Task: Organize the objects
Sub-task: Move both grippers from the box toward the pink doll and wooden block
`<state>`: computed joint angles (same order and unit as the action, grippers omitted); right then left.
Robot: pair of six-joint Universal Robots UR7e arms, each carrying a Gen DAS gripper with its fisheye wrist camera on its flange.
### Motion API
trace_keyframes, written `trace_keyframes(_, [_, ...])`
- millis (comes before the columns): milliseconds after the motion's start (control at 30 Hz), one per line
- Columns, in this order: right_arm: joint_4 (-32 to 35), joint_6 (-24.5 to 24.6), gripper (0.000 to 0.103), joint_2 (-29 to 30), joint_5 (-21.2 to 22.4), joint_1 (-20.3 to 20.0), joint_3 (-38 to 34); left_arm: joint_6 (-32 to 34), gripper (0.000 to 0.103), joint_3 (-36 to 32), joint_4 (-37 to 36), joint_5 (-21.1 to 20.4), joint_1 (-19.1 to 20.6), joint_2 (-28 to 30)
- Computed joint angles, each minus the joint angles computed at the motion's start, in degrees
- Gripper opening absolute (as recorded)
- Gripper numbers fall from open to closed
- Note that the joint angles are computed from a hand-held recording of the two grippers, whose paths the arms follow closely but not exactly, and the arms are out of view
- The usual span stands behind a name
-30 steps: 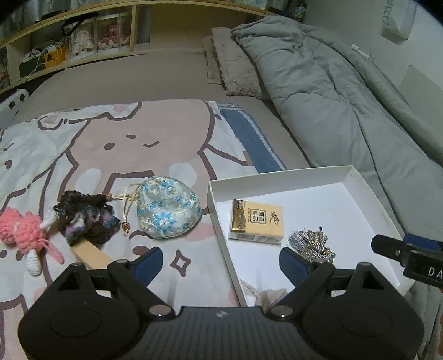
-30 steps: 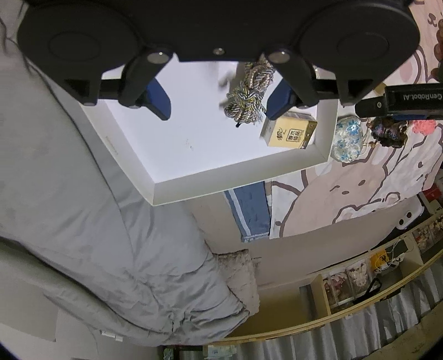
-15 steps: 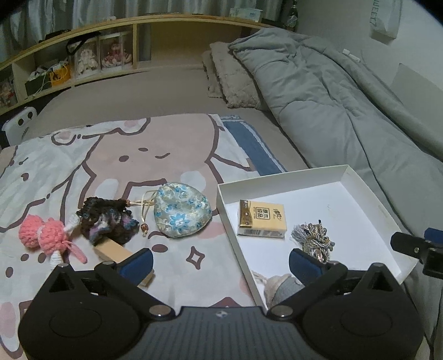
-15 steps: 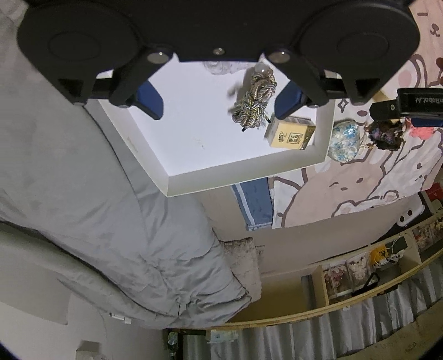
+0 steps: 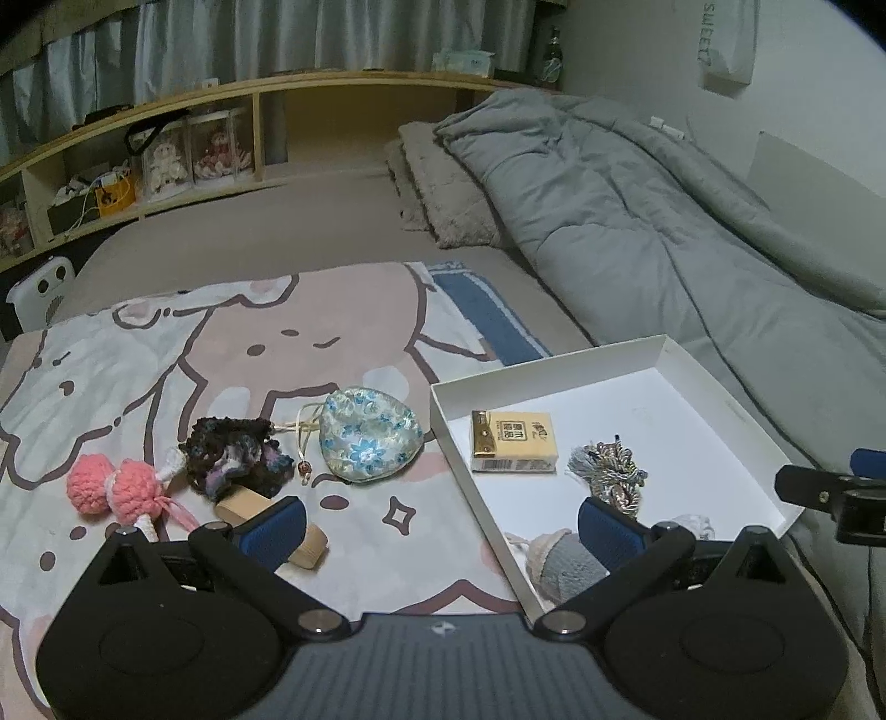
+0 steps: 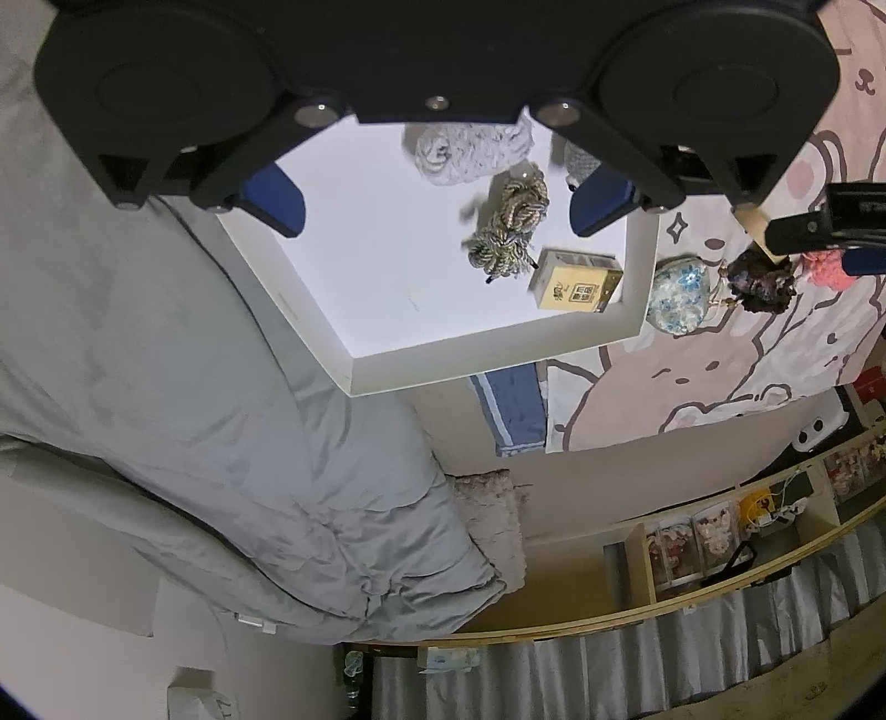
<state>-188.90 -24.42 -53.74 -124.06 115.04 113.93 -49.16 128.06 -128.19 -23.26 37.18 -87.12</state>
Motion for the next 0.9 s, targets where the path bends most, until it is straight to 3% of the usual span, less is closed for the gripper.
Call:
trace_keyframes(433, [-0.65, 0.88, 0.103, -0.61, 0.83, 0.67, 1.28, -1.66, 0.103, 2.17, 0.25, 0.14, -0.92, -2.89])
trace_keyframes(900, [-1.34, 2.72, 0.103, 4.19, 1.13, 2.21, -1.85, -9.09, 0.103, 2.87, 11.03, 4.90, 0.11, -9.38])
